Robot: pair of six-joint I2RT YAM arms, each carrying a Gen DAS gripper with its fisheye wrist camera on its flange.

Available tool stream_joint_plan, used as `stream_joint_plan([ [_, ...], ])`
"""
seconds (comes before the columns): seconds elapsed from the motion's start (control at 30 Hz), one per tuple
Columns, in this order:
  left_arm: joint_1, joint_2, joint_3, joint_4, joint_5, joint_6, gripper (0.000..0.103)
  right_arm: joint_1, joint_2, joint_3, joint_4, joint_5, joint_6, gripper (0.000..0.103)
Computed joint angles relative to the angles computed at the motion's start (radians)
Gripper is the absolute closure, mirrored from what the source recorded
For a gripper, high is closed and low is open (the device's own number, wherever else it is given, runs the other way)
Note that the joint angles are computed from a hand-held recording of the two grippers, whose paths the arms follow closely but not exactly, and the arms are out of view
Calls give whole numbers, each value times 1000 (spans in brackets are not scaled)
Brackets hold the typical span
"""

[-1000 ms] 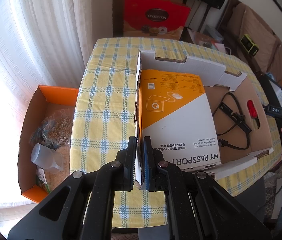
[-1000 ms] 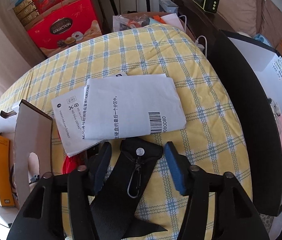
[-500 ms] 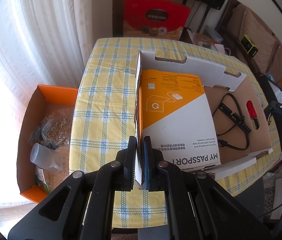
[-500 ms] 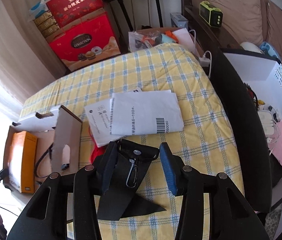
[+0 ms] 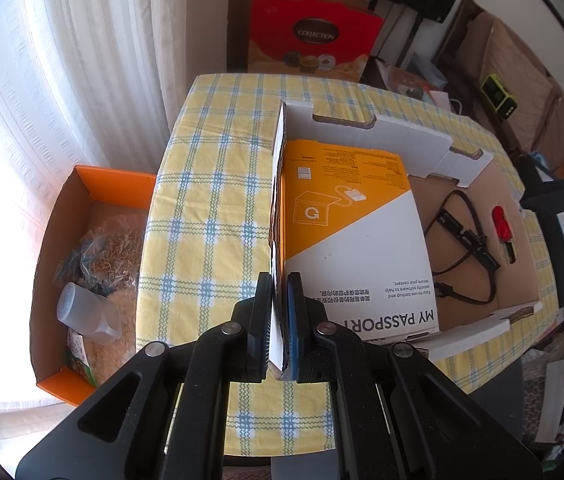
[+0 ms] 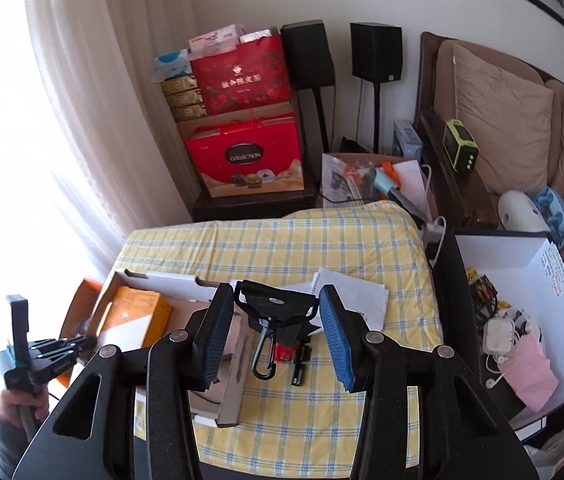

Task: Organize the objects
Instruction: 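Lift the black strap and lower it into the cardboard tray with the right tool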

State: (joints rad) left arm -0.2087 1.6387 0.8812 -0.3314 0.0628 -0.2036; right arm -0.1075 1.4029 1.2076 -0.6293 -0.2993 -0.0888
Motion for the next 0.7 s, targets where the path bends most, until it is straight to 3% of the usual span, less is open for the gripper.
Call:
stream_joint_plan([
  [0.33, 3, 2, 2, -1, 1, 2, 98, 168, 16, 78, -99, -39, -11, 58],
  [0.53, 4, 4, 2, 0, 1, 4, 98, 259, 51, 46, -80, 4, -10, 58],
  [0.7, 2, 4, 2, 2, -4, 5, 98, 298, 172, 51, -41, 45, -2, 58],
])
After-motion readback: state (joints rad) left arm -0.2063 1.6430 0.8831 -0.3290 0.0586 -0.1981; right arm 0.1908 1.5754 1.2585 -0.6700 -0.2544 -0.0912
